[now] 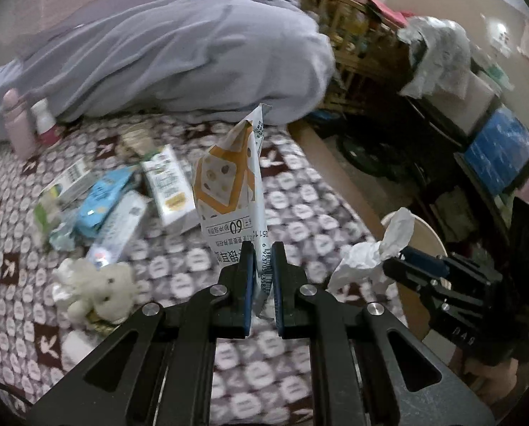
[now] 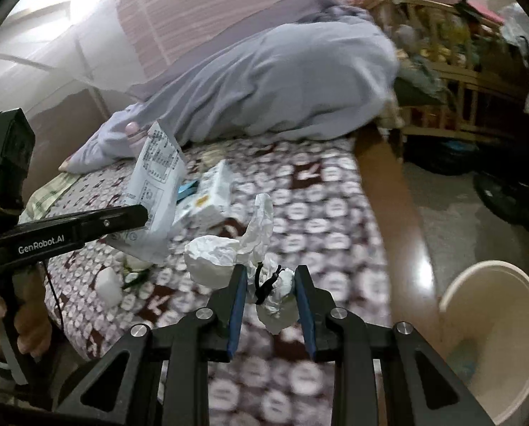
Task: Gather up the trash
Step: 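Carry both items over the beige bucket and open both grippers to drop them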
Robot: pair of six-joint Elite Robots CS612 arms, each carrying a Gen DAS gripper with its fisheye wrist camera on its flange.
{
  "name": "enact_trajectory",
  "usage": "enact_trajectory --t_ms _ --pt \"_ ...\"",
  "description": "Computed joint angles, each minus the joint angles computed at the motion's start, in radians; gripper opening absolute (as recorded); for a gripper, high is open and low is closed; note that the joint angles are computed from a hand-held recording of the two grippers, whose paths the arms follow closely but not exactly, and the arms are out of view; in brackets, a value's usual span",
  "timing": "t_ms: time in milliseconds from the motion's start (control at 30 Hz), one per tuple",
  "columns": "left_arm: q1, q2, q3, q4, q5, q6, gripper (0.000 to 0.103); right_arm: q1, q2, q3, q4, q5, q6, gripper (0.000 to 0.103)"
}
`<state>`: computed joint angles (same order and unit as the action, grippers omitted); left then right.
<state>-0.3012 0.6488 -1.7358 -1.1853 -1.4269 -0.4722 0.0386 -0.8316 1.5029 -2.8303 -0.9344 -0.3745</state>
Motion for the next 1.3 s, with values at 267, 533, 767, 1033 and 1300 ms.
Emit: enact_trajectory --t_ms 267,533,767,1033,1300 --pt "-0.042 -0.032 0.079 -0.045 -0.035 0.085 0.007 -0.054 -0.006 0.018 -0.057 -0.050 0.060 0.026" --pt "-0.079 -0.062 0.176 -0.091 -0.114 0.131 0.007 -0.101 -0.003 0.023 -0.092 -0.133 0.131 0.026" --pt "-0.098 -0.087 0.262 -0.124 -0.190 0.125 0.007 -0.128 0.011 0.017 -0.109 -0.212 0.174 0.026" --pt "-0.116 -0.107 0.339 -0.178 -0.256 0.115 0.007 -0.155 0.035 0.002 -0.105 -0.251 0.248 0.027" --pt "-0.113 -0.105 0.380 -0.254 -0.322 0.089 0.036 -0.161 0.046 -0.013 -0.098 -0.332 0.323 0.043"
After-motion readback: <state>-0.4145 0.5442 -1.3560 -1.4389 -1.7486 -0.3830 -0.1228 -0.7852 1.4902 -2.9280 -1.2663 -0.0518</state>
